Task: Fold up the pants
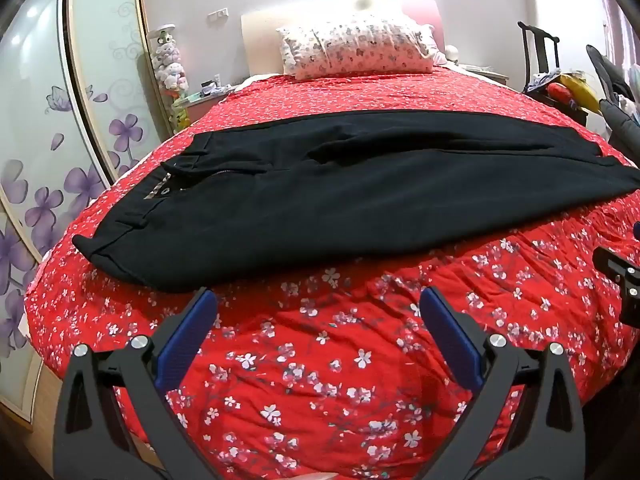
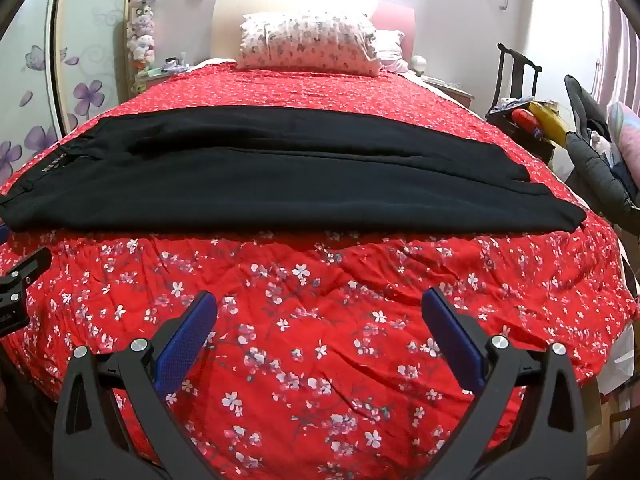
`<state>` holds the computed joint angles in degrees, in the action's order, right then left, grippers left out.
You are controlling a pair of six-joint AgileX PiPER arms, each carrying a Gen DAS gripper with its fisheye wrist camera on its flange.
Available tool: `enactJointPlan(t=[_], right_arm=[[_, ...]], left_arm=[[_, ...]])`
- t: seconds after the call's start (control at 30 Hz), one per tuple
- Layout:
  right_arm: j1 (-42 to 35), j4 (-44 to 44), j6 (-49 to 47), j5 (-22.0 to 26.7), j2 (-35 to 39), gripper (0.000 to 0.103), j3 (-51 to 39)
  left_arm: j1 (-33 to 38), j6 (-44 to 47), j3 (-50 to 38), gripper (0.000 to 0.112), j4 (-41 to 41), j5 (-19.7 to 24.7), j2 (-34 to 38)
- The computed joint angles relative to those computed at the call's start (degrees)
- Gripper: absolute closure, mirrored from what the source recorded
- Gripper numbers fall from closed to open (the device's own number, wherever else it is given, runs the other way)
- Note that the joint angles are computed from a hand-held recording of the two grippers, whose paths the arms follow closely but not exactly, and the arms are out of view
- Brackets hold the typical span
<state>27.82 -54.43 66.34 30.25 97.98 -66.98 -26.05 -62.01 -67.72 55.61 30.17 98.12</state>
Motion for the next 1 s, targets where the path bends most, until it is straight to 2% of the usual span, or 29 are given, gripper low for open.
enactJointPlan(t=[1.0], right_arm=[[-0.1, 0.9, -0.7, -0.1, 0.3, 0.002, -0.1]], left_arm=[[0.0, 0.2, 0.0, 0.011, -0.3, -0.1, 0.0]])
